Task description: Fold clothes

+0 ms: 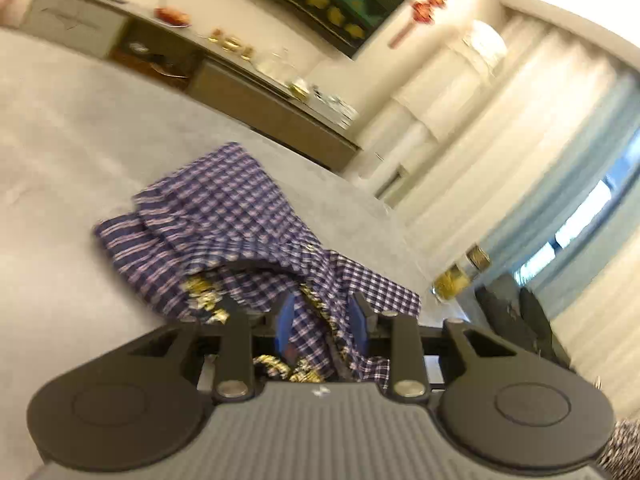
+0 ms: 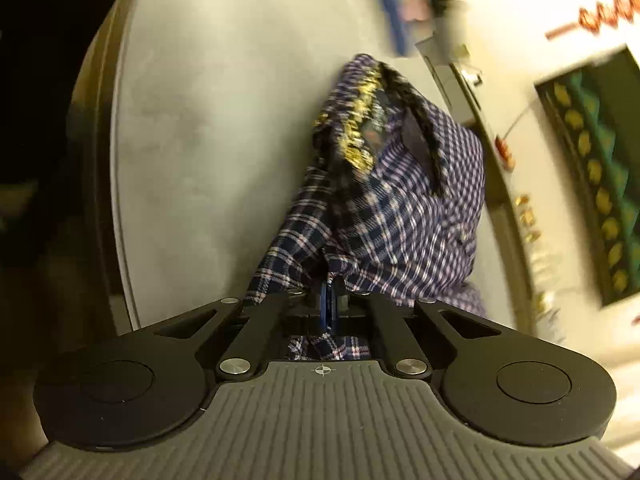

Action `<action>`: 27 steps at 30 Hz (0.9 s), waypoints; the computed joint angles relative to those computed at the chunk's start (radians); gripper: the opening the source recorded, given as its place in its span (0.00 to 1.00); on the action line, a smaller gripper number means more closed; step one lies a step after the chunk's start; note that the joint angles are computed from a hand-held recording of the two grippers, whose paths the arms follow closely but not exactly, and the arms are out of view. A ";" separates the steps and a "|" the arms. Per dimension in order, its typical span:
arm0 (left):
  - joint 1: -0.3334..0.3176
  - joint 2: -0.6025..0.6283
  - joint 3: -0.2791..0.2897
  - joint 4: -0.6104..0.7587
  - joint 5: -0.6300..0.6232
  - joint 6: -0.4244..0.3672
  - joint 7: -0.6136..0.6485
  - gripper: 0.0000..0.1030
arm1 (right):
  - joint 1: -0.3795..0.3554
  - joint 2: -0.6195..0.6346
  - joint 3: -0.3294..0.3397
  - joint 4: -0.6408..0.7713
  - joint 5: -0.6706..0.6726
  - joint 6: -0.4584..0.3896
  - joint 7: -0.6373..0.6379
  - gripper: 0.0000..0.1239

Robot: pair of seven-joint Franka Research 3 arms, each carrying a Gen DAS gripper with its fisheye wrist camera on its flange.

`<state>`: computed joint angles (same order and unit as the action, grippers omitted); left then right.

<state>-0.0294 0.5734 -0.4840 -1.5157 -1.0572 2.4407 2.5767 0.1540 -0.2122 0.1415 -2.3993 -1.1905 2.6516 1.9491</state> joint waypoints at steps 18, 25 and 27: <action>-0.091 0.139 0.013 0.115 0.518 0.126 -0.378 0.17 | -0.049 -0.039 -0.081 0.040 0.883 0.147 -0.221 0.11; -0.057 0.155 -0.032 0.107 0.534 0.147 -0.372 0.16 | -0.030 -0.002 -0.092 0.140 1.046 -0.044 -0.406 0.07; -0.043 0.161 -0.044 0.109 0.527 0.141 -0.367 0.16 | -0.034 0.025 -0.091 0.212 1.062 -0.028 -0.416 0.11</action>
<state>-0.0728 0.7339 -0.5278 -1.4070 -0.5303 2.5813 2.2100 0.1198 -0.1871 0.0504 -2.1870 -0.1286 2.6239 1.5327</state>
